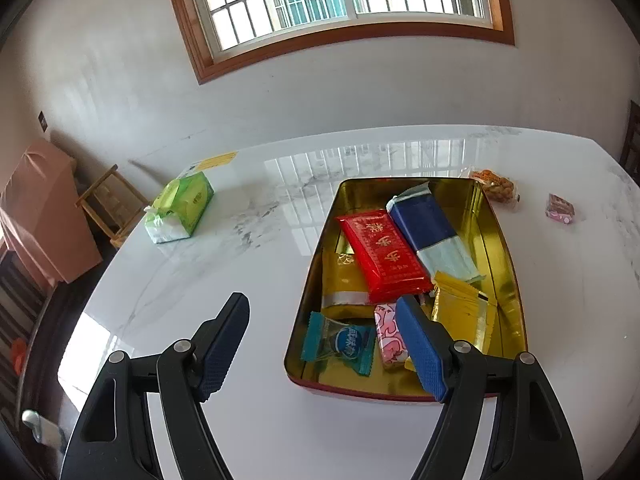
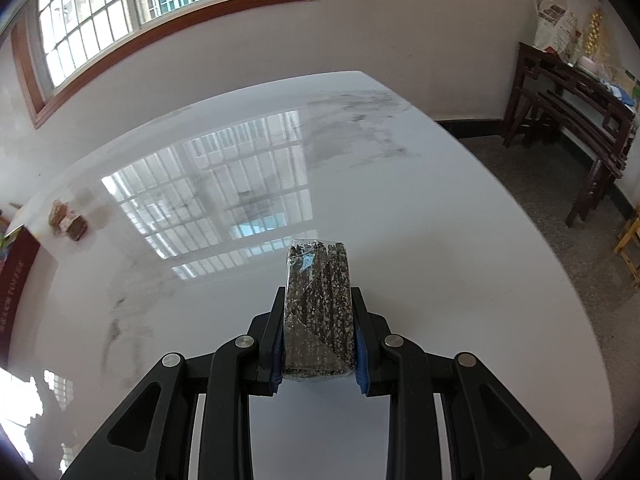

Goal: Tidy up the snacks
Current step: 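Withdraw the open left tool from the tin, then carry the grey seaweed packet over the tin and open the right tool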

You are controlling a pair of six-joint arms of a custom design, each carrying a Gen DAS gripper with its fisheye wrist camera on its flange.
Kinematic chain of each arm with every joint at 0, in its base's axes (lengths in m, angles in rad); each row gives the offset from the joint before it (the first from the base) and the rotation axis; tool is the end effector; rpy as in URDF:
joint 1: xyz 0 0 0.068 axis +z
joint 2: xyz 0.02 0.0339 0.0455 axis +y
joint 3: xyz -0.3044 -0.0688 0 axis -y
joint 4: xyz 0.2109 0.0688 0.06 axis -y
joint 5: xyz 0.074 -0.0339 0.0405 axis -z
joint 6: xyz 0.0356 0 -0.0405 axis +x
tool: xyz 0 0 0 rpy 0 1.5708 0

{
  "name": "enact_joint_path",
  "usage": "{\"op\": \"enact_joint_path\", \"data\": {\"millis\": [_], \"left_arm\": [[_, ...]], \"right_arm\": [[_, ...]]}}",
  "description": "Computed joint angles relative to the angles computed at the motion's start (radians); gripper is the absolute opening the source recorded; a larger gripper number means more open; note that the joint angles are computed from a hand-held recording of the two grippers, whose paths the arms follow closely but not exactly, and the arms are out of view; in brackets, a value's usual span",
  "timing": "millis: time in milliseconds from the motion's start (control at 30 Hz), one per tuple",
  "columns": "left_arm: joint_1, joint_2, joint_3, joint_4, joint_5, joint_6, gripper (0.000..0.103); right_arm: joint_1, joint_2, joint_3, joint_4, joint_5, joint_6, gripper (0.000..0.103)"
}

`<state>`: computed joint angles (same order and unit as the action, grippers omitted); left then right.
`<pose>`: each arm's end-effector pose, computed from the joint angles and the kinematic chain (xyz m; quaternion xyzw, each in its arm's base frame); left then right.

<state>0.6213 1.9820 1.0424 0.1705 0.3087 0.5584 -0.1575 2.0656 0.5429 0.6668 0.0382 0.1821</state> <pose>0.3251 0.2194 0.1826 0.0314 0.9112 0.0968 0.3991 0.3024 -0.0494 0.0909 0.1649 0.9220 -0.0136 0.3500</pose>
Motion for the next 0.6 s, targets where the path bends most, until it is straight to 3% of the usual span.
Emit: {"op": "enact_joint_path", "data": {"millis": [500,600], "left_arm": [[0.047,0.009,-0.076,0.124,0.067,0.044,0.076],[0.058,0.013,-0.076,0.108,0.105,0.046,0.076]], "right_arm": [[0.257,-0.008,0.05,-0.049,-0.032,0.173,0.024],[0.316,-0.028,0.081,-0.077,-0.048,0.206,0.024]]}}
